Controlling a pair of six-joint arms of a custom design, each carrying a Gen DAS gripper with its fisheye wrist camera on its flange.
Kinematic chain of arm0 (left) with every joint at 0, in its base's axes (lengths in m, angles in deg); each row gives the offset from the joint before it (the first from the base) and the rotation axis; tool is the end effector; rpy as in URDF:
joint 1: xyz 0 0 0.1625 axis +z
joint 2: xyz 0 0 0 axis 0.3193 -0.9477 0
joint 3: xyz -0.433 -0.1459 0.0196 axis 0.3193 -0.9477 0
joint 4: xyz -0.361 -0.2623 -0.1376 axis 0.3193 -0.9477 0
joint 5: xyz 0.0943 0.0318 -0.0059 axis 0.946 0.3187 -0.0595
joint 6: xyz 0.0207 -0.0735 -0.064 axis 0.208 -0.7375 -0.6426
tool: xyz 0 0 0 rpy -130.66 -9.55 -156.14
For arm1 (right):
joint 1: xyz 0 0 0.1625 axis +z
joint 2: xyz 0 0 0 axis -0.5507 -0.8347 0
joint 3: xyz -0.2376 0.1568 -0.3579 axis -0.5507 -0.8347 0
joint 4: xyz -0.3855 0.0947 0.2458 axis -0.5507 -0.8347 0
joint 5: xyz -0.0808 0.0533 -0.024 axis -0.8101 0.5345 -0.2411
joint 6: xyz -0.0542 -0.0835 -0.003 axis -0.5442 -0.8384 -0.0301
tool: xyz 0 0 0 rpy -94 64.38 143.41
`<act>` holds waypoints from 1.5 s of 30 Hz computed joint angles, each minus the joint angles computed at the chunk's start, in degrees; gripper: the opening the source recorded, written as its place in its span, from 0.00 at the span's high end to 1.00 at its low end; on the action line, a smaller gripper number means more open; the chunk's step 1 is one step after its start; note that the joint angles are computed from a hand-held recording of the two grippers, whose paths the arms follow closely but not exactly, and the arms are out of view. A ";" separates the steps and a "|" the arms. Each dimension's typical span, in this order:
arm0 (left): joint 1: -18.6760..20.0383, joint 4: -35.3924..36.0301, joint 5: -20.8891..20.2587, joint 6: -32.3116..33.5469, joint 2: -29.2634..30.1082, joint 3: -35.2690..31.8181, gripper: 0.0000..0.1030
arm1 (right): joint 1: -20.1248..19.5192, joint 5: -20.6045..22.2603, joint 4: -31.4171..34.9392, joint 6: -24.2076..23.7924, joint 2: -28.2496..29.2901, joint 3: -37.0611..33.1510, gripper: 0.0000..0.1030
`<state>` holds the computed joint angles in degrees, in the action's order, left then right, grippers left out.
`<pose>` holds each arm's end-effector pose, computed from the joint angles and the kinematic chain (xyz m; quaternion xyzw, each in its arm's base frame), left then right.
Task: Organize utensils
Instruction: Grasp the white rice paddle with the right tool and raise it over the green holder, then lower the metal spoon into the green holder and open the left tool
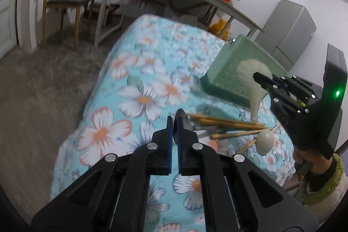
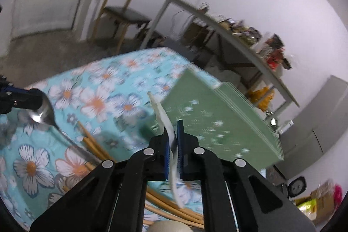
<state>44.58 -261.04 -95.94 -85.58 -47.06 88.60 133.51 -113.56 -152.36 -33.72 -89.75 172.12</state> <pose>-0.1258 -0.6687 0.1324 0.0735 0.8932 -0.4091 0.1718 0.2264 -0.7547 0.1401 0.4956 -0.7119 0.2891 0.4050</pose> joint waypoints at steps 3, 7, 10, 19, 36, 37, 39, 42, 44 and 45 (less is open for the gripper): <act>-1.79 -2.39 2.92 3.73 -0.10 0.09 0.99 | -0.34 1.59 -1.35 3.44 -2.06 1.12 0.96; -3.90 -5.42 6.34 7.75 -0.26 -0.22 0.98 | -1.24 4.19 -0.70 9.57 -5.37 2.42 0.96; -5.33 -8.00 7.58 10.51 -0.67 -0.37 0.98 | -1.87 6.37 0.13 13.73 -7.41 2.93 0.96; -8.25 -10.37 9.57 16.62 -0.62 -3.73 0.98 | -3.72 14.08 0.12 22.45 -11.40 3.84 0.96; -9.45 -1.79 12.28 39.25 13.63 -31.16 0.98 | -7.22 26.29 2.80 32.58 -18.41 2.36 0.96; -9.42 -0.80 12.54 39.23 13.94 -31.58 0.98 | -7.44 26.91 3.35 32.89 -18.47 1.91 0.96; -9.09 1.85 13.74 40.09 15.66 -34.11 0.98 | -7.70 27.59 3.97 33.00 -18.33 1.19 0.96; -8.46 5.09 15.28 40.75 17.92 -37.17 0.98 | -7.96 28.30 5.13 32.86 -17.61 -0.33 0.96; -7.79 8.08 15.59 39.88 18.97 -38.89 0.98 | -7.94 28.65 5.60 33.00 -17.14 -1.07 0.96; -7.43 9.82 15.36 39.04 19.24 -39.55 0.98 | -7.91 28.87 6.01 33.06 -16.93 -1.63 0.96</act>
<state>37.15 -251.22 -80.58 -46.54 -27.82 49.05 125.59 -84.68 -146.34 -0.66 -106.69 170.49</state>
